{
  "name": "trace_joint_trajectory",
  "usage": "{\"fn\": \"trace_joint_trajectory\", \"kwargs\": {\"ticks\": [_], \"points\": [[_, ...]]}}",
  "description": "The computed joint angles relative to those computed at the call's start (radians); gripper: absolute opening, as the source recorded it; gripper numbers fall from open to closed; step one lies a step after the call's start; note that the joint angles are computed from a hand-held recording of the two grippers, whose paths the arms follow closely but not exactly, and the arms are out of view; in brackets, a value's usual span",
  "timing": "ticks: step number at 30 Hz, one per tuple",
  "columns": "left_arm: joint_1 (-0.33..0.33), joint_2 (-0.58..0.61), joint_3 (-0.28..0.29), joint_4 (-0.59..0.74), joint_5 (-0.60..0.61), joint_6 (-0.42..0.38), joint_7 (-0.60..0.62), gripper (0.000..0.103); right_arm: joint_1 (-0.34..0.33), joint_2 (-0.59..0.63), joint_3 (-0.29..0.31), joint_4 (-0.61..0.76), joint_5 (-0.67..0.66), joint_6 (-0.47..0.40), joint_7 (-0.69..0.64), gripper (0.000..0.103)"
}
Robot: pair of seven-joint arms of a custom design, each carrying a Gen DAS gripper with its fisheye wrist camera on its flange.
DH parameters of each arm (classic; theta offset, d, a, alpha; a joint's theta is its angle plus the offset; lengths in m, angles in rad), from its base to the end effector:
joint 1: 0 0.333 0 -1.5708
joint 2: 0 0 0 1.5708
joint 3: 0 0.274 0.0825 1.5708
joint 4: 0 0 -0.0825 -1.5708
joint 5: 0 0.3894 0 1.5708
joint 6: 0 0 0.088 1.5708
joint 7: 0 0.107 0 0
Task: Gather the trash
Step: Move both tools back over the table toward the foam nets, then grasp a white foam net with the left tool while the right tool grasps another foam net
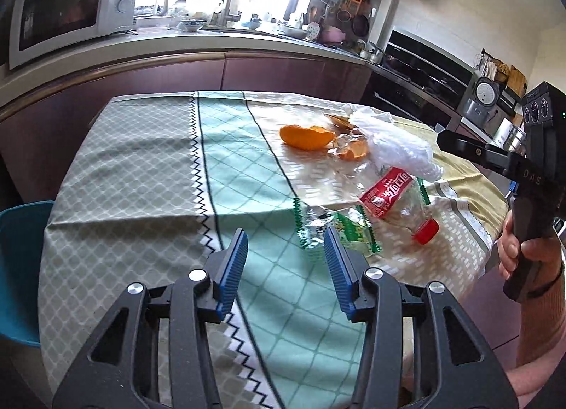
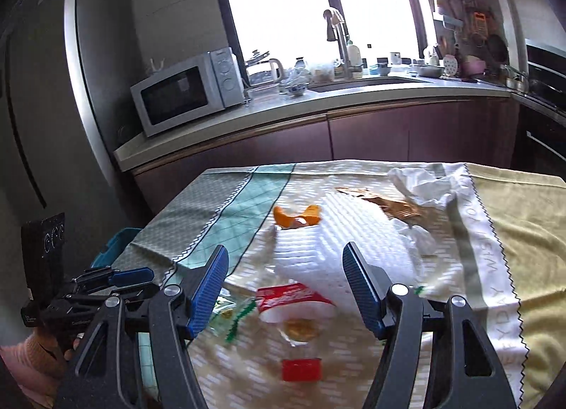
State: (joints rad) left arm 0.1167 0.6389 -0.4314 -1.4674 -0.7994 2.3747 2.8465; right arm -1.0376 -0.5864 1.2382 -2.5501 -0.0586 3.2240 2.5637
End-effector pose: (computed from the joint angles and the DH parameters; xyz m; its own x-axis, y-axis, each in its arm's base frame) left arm 0.7002 -0.1774 0.3337 -0.8480 -0.4704 0.2442 -0.4736 0.4656 -0.7477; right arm 0.4878 0.1135 0.3943 -0.3843 -0.8960 -0.2223 -0.4368 0.3886 -0.8113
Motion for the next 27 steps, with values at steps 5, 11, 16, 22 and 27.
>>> {"fn": "trace_joint_trajectory", "kwargs": {"ticks": [5,11,16,22,27], "points": [[-0.037,0.0,0.001,-0.01,0.038,0.029,-0.006,0.049,0.013,-0.011,-0.027,-0.045,0.02,0.027,0.008,0.065],[-0.07,0.035,0.011,0.031,0.115,0.039,-0.102,0.049,-0.004,0.013,-0.02,-0.059,0.05,0.055,-0.014,0.065],[-0.061,0.015,-0.015,0.002,0.119,0.074,-0.076,0.054,0.004,0.038,-0.025,-0.086,0.09,0.102,-0.043,0.066],[-0.055,0.011,-0.047,0.019,0.103,0.053,-0.07,0.054,-0.008,0.137,-0.034,-0.098,0.149,0.18,-0.115,0.066],[-0.082,0.04,-0.058,0.1,0.081,-0.064,-0.077,0.053,-0.034,0.222,-0.024,-0.069,0.179,0.224,-0.193,0.074]]}}
